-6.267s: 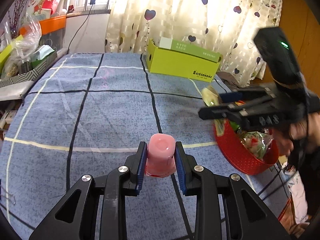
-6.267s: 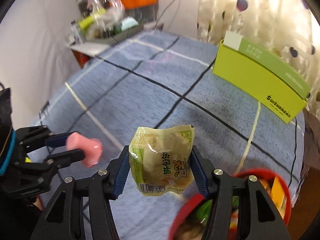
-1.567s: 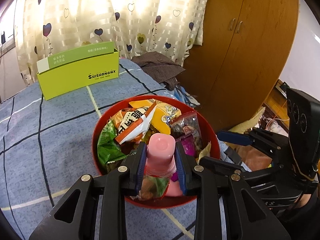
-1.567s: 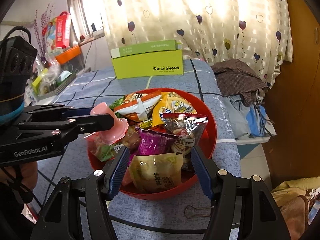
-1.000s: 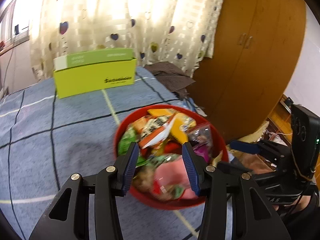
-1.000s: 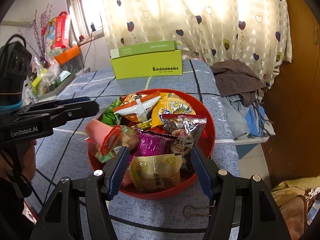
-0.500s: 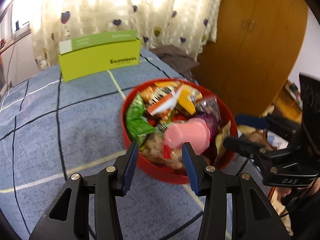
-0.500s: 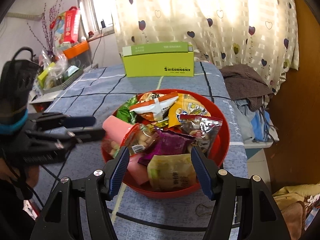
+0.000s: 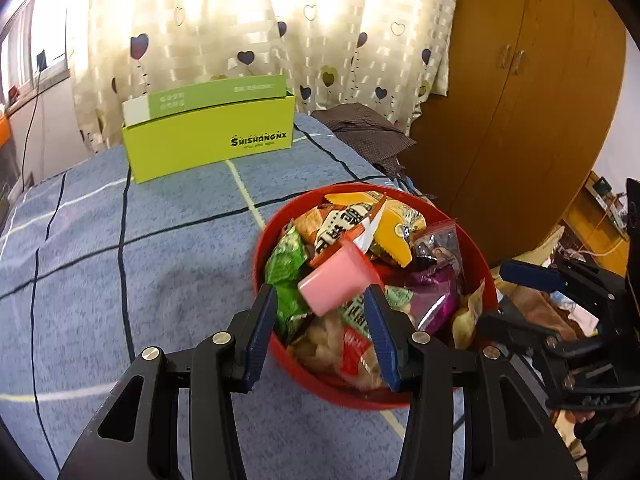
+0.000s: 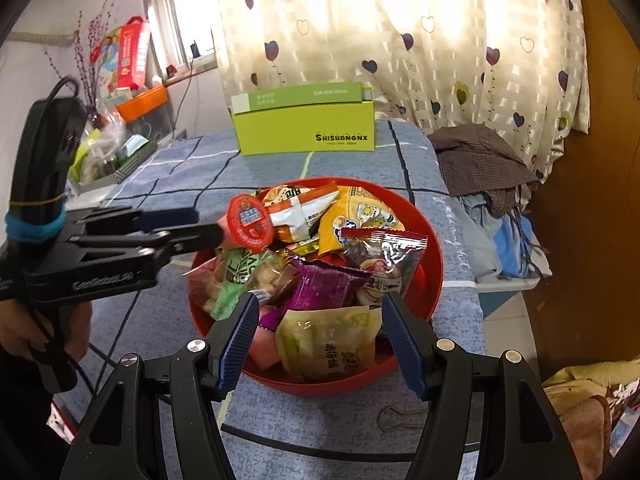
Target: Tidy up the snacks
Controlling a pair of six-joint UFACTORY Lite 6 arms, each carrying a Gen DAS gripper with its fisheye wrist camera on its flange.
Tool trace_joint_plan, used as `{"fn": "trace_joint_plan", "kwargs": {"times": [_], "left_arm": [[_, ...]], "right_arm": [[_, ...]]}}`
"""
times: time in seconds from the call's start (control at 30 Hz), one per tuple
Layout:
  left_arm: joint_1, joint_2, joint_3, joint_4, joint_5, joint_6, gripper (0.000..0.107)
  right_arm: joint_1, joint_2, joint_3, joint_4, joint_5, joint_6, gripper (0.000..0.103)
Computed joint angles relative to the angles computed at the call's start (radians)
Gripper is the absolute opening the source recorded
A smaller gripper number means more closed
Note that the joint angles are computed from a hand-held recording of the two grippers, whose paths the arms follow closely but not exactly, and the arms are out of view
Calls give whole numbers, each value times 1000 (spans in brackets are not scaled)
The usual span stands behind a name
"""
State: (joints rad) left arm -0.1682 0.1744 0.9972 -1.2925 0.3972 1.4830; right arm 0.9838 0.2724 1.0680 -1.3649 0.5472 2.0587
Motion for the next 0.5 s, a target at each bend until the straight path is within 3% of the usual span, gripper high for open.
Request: {"fn": "trace_joint_plan", "kwargs": {"times": [0.5], "left_arm": [[30, -251, -239, -8, 49, 33, 47]], "right_arm": [[87, 29, 68, 97, 81, -70, 63]]}}
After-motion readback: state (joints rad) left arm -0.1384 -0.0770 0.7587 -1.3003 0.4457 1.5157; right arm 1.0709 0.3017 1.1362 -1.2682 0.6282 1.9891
